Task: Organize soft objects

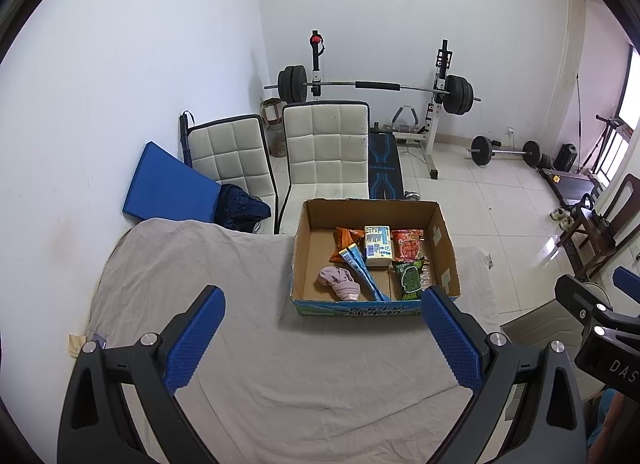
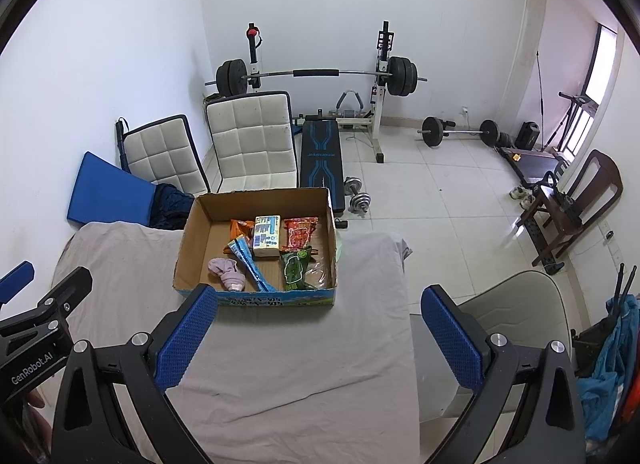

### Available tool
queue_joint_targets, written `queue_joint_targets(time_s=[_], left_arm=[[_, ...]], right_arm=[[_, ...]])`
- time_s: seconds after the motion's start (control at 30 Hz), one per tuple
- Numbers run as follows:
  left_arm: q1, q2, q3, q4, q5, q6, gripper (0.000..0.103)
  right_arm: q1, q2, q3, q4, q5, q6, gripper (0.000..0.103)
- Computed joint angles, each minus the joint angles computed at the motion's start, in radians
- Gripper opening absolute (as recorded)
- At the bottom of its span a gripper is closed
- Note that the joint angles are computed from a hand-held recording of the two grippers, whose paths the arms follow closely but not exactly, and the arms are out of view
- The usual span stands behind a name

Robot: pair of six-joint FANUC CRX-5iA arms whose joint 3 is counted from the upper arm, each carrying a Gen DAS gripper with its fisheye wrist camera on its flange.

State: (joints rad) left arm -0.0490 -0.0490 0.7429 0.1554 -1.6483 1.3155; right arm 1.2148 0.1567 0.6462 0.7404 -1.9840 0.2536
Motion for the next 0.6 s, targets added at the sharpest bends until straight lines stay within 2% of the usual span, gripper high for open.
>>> queue_joint_targets(time_s=[0.6], left_arm=[[-0.002,-0.003,-0.002,-0.001,0.002,0.0,0.101]], right_arm=[[-0.003,0.004,0.01,0.006,-0.007,0.007,0.103]])
